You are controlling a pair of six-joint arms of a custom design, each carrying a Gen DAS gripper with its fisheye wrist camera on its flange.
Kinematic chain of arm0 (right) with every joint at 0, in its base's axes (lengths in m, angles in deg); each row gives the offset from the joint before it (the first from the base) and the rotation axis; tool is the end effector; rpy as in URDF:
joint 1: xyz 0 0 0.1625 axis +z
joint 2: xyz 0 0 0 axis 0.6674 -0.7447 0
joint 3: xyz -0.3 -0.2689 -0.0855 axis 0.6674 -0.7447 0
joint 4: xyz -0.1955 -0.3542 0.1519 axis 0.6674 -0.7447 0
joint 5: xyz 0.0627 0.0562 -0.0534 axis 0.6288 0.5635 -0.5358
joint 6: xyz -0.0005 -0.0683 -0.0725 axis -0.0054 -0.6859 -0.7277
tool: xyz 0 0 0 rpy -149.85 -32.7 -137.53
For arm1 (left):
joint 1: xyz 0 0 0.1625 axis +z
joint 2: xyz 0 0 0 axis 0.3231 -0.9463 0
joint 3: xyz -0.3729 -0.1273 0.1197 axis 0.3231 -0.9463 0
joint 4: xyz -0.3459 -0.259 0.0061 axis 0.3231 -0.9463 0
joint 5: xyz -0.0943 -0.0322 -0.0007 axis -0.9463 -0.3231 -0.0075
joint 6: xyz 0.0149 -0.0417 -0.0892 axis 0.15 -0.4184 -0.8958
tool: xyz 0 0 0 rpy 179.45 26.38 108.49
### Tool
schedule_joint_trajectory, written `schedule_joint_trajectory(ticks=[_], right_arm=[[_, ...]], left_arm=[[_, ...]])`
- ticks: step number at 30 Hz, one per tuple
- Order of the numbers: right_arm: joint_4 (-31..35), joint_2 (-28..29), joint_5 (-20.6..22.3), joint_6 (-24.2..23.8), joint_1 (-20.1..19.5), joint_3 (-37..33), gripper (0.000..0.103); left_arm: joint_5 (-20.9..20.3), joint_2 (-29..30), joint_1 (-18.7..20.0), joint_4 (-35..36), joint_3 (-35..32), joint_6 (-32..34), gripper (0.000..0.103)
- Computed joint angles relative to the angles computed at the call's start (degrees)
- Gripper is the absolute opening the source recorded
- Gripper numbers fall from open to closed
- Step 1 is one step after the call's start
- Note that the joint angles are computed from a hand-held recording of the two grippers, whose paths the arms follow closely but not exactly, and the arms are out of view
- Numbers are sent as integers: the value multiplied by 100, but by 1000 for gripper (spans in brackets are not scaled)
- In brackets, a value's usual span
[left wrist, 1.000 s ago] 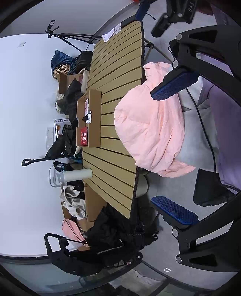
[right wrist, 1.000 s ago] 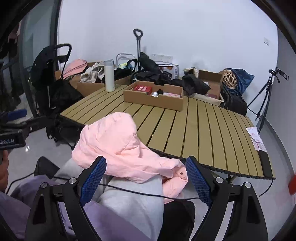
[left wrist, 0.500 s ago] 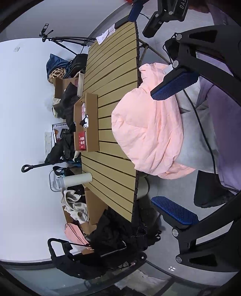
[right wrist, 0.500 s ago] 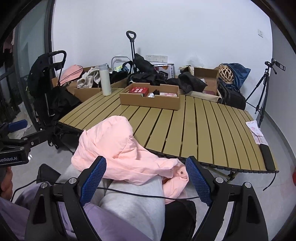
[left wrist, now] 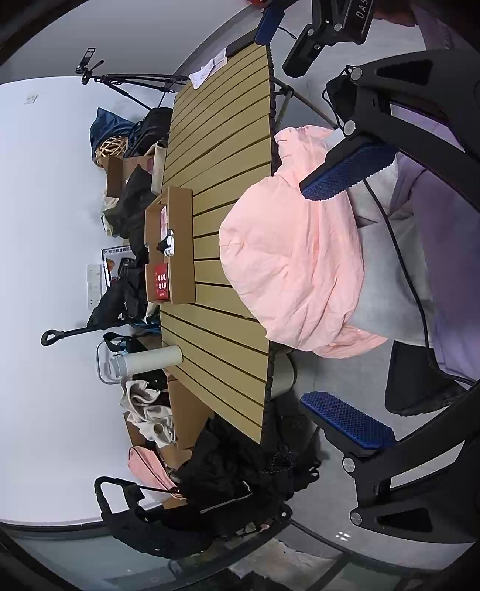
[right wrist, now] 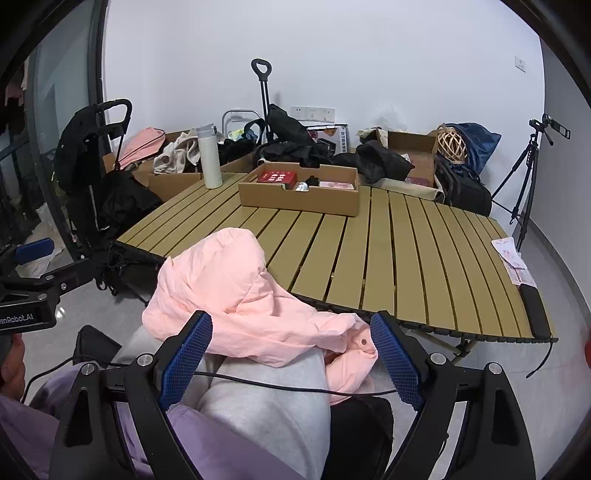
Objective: Organize objects
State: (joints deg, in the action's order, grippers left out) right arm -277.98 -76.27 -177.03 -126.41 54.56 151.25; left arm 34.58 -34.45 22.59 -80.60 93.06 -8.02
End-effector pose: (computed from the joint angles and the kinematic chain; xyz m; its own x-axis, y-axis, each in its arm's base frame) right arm 0.1487 -0.5405 0.2359 -0.6996 -0.1172 0.7049 -0.6068 0.6183 -0.4995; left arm -0.2941 -0.5537 0.1282 -0.6525 0.0653 -0.7550 0.6134 0.6305 -0.4756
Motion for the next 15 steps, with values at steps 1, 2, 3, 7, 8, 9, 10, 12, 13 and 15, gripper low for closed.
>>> schedule_joint_trajectory(ticks=[1,2,3,7,8,9,10,12,13,15], right_arm=[[0,0,0,0,0,0,90],[15,-8,19,12,-4,2,90],[30,-20,47,28,-10,8,90],[45,-43,82,77,-16,19,90],[38,-42,82,79,-18,22,90],[32,-45,82,80,-19,25,90],[20,-37,73,78,-14,21,90],[-9,-20,44,58,-4,15,90],[-1,-24,44,46,-8,13,90],[5,-16,31,43,2,9,90]], left_arm=[[8,6,-3,-8,-1,0,103],[1,4,-2,-12,0,10,103],[0,4,-2,-8,-2,2,103],[-3,0,1,-1,0,2,103],[0,1,0,-10,2,8,103],[-7,-4,6,-11,1,22,103],[-9,-1,7,-28,3,35,103],[-7,-1,8,-12,1,23,103],[-7,-1,8,-12,1,23,103],[-10,-5,9,-12,1,26,103]])
